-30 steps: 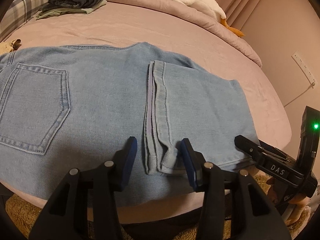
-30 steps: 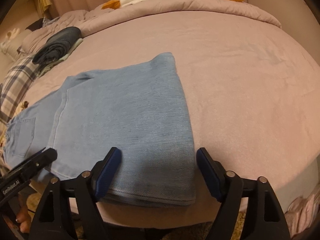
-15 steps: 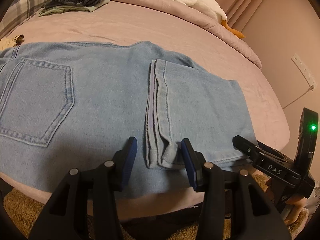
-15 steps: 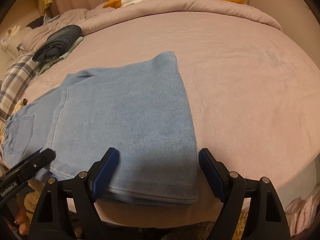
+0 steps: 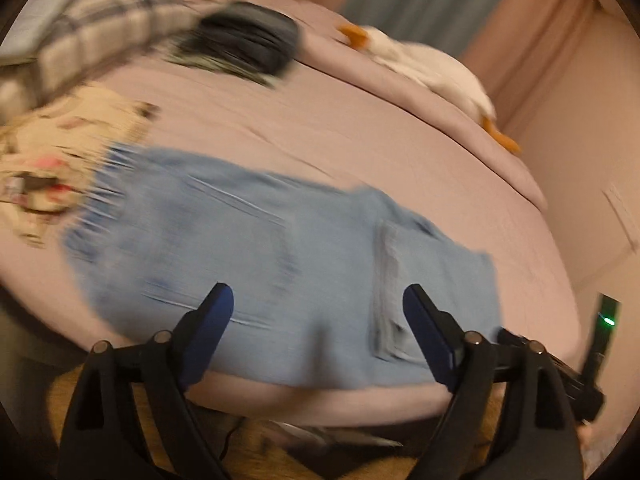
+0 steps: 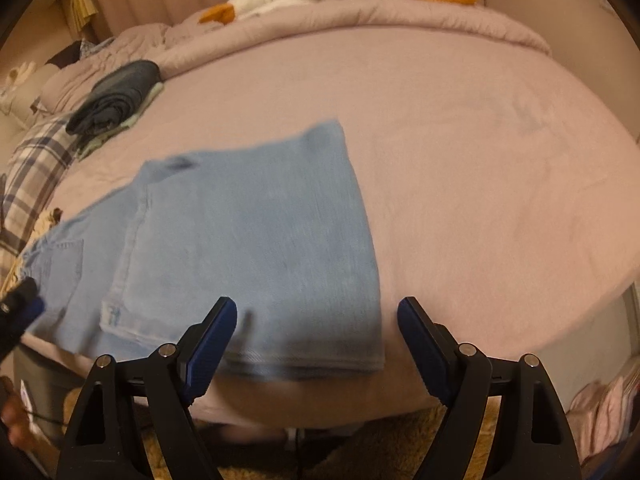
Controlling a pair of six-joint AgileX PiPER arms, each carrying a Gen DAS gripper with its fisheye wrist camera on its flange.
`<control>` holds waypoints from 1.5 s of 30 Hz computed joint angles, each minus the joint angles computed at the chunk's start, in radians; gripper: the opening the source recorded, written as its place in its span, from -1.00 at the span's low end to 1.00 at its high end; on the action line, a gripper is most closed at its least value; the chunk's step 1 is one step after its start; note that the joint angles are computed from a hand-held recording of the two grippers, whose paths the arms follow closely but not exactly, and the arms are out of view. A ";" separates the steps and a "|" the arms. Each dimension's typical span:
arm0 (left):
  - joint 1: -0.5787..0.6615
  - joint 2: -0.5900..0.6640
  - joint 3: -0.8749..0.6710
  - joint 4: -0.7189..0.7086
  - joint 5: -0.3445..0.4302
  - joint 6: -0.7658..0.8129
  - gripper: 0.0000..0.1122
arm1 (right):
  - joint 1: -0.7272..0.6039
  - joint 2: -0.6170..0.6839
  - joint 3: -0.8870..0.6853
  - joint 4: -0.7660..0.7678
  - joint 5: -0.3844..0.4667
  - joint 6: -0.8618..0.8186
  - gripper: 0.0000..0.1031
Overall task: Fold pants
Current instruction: 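Move the left gripper to the elastic waistband of the jeans, then grasp the waistband with the left gripper and fold it over the legs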
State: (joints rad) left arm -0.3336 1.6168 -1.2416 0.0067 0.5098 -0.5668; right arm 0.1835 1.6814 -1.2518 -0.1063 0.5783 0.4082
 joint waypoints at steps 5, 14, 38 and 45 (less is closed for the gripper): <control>0.076 -0.027 0.035 0.151 0.036 -0.172 0.60 | 0.040 0.017 -0.074 0.006 -0.004 -0.028 0.60; 0.169 -0.027 0.096 0.151 0.022 -0.188 0.60 | 0.105 0.067 -0.121 -0.027 -0.071 -0.013 0.60; 0.265 0.062 0.141 -0.401 -0.125 0.292 -0.61 | 0.055 0.093 -0.078 0.270 -0.078 -0.207 0.60; 0.169 -0.031 0.089 -0.115 -0.094 0.038 -0.68 | 0.034 0.057 -0.042 0.283 -0.105 -0.224 0.60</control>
